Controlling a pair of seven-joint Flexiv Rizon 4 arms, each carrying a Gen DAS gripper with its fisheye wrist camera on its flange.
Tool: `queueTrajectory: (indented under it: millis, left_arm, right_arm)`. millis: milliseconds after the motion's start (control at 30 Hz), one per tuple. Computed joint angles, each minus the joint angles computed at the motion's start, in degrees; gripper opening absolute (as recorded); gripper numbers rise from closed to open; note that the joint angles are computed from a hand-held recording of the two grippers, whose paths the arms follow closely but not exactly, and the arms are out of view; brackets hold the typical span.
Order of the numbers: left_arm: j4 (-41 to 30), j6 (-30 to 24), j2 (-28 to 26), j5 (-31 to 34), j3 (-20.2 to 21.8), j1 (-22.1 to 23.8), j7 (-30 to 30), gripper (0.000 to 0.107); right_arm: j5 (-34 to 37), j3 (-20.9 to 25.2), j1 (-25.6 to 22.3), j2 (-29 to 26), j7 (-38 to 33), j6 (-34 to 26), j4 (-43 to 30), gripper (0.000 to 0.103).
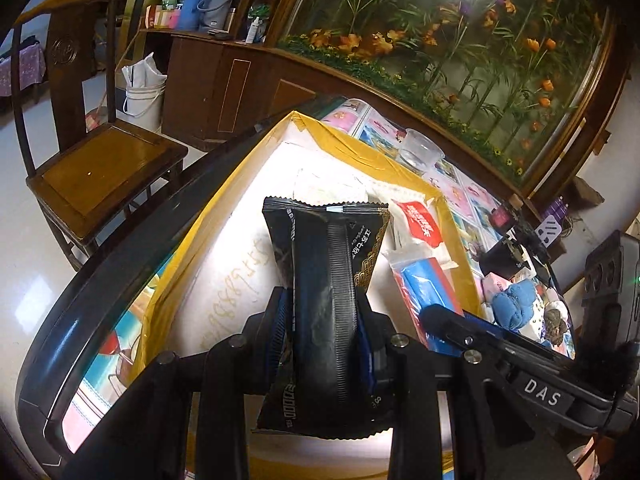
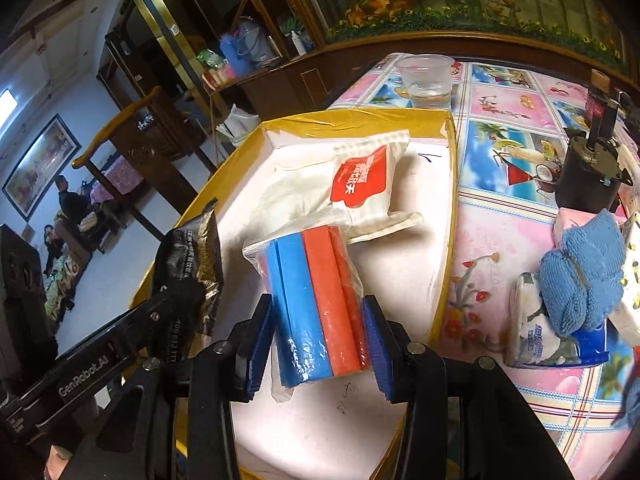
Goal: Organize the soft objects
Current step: 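Lower the black packet and sponge pack into the box, open both grippers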
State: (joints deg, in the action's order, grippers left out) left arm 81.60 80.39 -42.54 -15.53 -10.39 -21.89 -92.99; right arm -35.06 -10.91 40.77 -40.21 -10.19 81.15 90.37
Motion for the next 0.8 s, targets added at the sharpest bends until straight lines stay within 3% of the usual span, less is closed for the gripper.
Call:
queueTrajectory:
  millis: [433, 533, 700, 800]
  left_arm:
    - [0.2, -0.7, -0.4, -0.2, -0.5, 0.4, 1.4, 0.031]
    - [0.4, -1.0, -0.1, -0.4, -0.6, 0.4, 1.1, 0.036]
    - [1.7, 1.3, 1.1, -0.5, -0.9, 0.5, 1.0, 0.055]
    - [2.5, 3.1, 1.9, -0.4, -0.5, 0.2, 0.3, 0.059]
  right_arm:
    - [-1.5, 0.6, -0.4, -0.6, -2.5, -1.3, -1.0, 0.05]
    - [-2.1, -0.1, 0.0, -0.4, -2.8, -0.8, -0.6, 0.051]
    - [-4.5, -3.7, 2.2, 0.9, -0.8, 1.8, 1.6, 0.052]
    - [-6.5, -8.0, 4.8, 1.8, 1.7, 4.6, 3.6, 0.052]
